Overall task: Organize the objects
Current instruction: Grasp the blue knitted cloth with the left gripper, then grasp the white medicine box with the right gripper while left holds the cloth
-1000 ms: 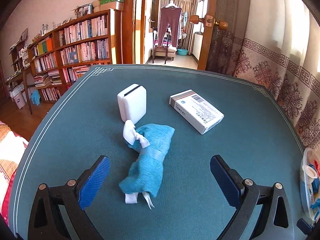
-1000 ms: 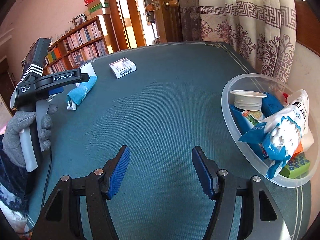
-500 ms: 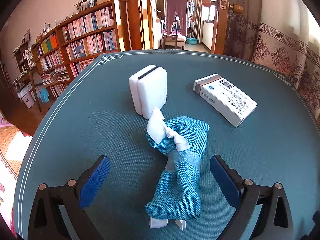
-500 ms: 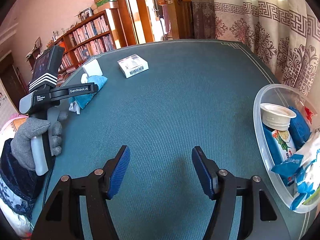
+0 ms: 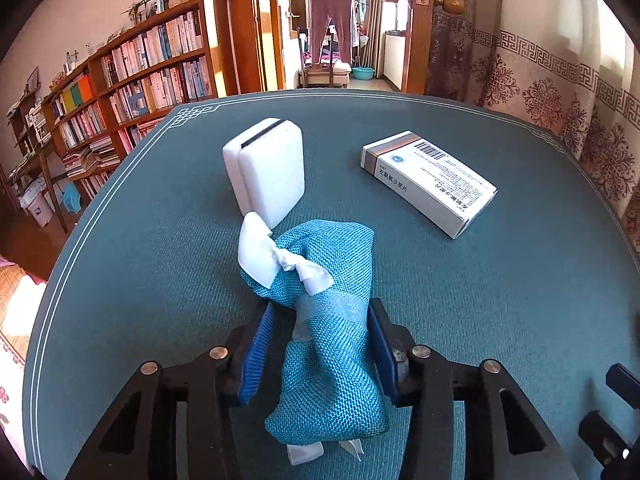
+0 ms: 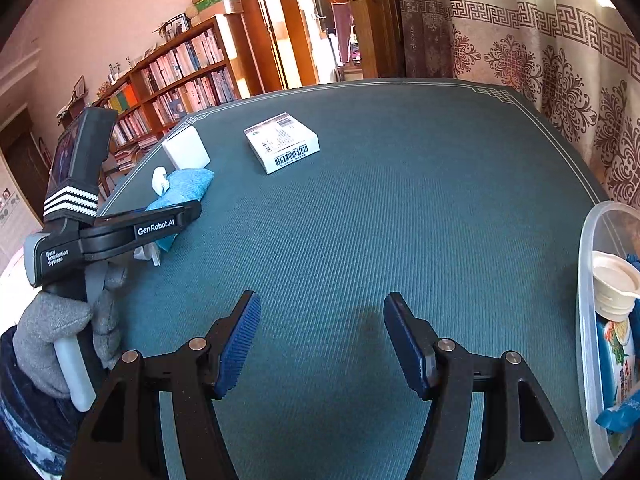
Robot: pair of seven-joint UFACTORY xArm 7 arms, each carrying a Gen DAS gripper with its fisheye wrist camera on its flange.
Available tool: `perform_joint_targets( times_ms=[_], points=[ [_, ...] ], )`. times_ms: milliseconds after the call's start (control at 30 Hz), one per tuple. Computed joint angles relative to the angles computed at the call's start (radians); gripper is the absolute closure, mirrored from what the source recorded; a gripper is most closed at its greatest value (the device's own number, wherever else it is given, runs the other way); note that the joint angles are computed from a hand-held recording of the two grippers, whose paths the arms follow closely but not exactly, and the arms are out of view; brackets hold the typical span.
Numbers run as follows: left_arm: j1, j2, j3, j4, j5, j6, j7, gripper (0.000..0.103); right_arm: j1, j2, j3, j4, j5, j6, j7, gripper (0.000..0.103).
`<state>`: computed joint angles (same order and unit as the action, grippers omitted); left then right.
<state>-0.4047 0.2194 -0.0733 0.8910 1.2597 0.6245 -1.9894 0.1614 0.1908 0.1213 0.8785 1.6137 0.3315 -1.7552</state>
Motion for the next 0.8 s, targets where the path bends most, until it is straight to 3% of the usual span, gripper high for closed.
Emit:
perform_joint_targets(
  times_ms=[300, 600, 800],
  points=[
    [0.010, -0.013, 0.001, -0.016, 0.024, -0.026, -0.038, 0.064, 0.031, 0.132, 0.039, 0.170, -0.059, -0.052, 0.095, 0.037],
    [0.013, -0.022, -0.003, -0.028, 0.031, -0.024, -0.073, 0.064, 0.032, 0.275, 0.125, 0.364, -0.176, -0.141, 0.193, 0.022],
    [0.018, -0.024, -0.005, -0.031, 0.044, -0.031, -0.091, 0.064, 0.085, 0.377, 0.111, 0.491, -0.402, -0.204, 0.400, 0.020]
  ],
)
